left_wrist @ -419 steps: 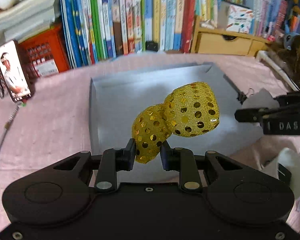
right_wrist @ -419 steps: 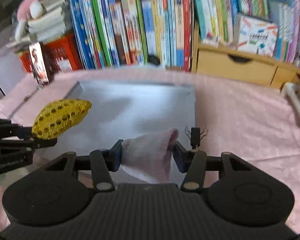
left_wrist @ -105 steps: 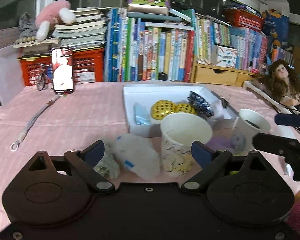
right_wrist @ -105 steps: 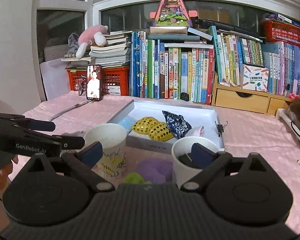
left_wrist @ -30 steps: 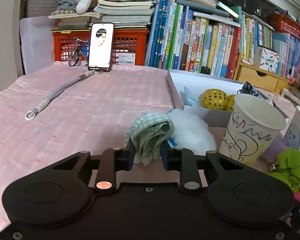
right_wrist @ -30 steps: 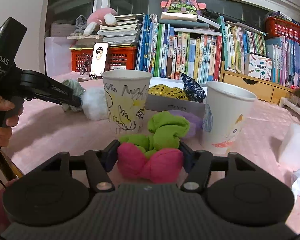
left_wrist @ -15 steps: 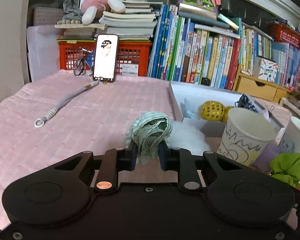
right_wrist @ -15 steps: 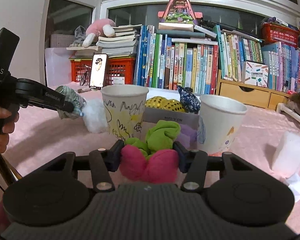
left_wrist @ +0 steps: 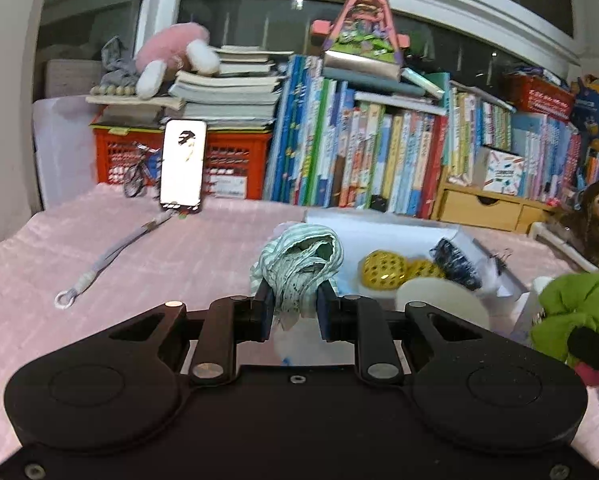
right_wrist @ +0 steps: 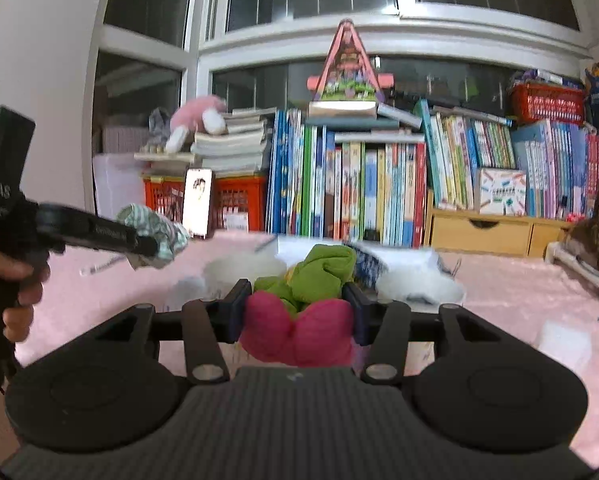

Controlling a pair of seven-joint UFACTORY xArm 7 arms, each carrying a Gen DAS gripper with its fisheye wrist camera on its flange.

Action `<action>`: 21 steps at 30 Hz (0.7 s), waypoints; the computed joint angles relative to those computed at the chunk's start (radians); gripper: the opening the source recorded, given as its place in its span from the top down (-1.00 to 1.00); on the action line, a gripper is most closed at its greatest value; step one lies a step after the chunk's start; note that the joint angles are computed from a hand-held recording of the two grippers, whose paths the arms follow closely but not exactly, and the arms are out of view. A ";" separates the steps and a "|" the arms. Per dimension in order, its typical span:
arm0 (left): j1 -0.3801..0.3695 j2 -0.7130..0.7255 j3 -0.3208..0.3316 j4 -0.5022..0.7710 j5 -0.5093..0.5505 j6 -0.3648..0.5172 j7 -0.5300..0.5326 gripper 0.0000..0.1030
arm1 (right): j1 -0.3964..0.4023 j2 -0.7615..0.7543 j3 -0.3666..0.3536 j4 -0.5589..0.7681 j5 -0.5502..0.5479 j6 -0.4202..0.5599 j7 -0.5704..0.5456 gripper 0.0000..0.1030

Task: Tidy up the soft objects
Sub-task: 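Lift and carry the checked cloth and scrunchie over the white tray with both grippers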

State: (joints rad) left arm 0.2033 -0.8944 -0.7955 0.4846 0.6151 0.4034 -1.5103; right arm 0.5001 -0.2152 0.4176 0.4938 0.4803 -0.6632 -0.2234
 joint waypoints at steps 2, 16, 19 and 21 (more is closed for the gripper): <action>0.017 0.016 0.002 0.022 0.013 -0.019 0.011 0.61 | -0.003 -0.011 -0.013 0.008 -0.014 0.004 0.011 -0.04; 0.165 0.142 -0.022 0.162 0.018 -0.140 0.109 0.61 | -0.088 -0.028 -0.100 0.096 -0.173 0.082 0.099 -0.04; 0.209 0.193 -0.035 0.210 0.025 -0.148 0.145 0.61 | -0.108 -0.012 -0.128 0.143 -0.223 0.135 0.134 -0.04; 0.230 0.239 -0.036 0.244 0.028 -0.153 0.167 0.61 | -0.125 0.005 -0.143 0.182 -0.253 0.175 0.149 -0.04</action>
State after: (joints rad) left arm 0.4333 -0.6558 -0.8310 0.7291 0.6434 0.2506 -1.3432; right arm 0.3752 -0.2100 0.2741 0.6758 0.2274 -0.4883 -0.0745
